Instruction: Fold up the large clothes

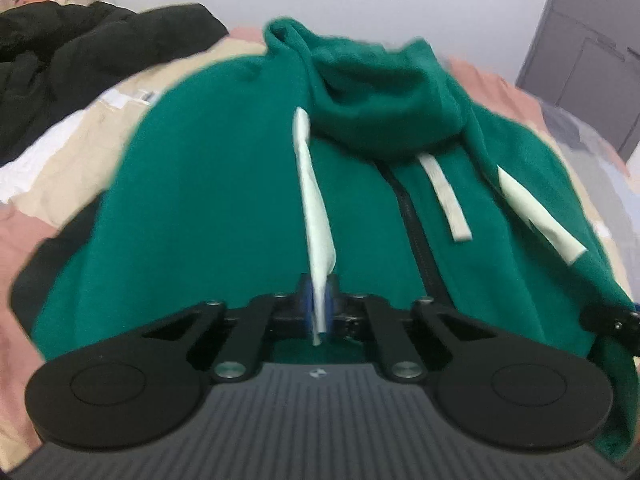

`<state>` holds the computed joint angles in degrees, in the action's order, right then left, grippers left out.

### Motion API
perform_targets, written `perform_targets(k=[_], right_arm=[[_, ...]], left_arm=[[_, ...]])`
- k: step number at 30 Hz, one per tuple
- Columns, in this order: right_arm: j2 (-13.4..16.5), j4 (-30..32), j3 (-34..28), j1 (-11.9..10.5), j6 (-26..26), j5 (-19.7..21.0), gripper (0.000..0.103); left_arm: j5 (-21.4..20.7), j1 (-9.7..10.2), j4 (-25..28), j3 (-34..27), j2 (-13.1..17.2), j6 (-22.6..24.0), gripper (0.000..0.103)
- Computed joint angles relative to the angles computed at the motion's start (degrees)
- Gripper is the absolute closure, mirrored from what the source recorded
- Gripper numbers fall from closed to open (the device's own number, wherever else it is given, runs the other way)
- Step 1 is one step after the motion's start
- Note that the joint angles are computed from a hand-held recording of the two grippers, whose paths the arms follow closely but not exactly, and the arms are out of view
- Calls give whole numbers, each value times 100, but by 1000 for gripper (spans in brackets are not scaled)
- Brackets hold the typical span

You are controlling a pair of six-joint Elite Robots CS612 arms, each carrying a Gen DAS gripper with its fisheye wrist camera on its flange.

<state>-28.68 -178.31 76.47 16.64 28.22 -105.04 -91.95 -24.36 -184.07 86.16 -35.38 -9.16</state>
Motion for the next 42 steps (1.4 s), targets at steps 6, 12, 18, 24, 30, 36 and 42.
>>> perform_targets(k=[6, 12, 18, 24, 30, 36, 42], right_arm=[[-343, -388, 469, -139, 235, 101, 88], [-616, -532, 634, -387, -35, -166, 90], [-757, -358, 522, -777, 57, -424, 90], [-554, -437, 91, -1078, 119, -1089, 92], [-47, 275, -636, -1343, 387, -1469, 93], [544, 144, -1075, -1516, 556, -1547, 92], [878, 132, -1396, -1603, 637, -1281, 90]], left_arm=[[-187, 318, -13, 0, -282, -358, 99], [479, 603, 515, -294, -563, -425, 99], [1240, 859, 897, -990, -443, -492, 99], [1895, 1004, 1422, -2008, 99, -448, 99], [2147, 1149, 2065, -3283, 1010, -714, 99], [2061, 1278, 2447, -4221, 1767, -874, 99], [1709, 1383, 2421, -4503, 2001, -975, 98]])
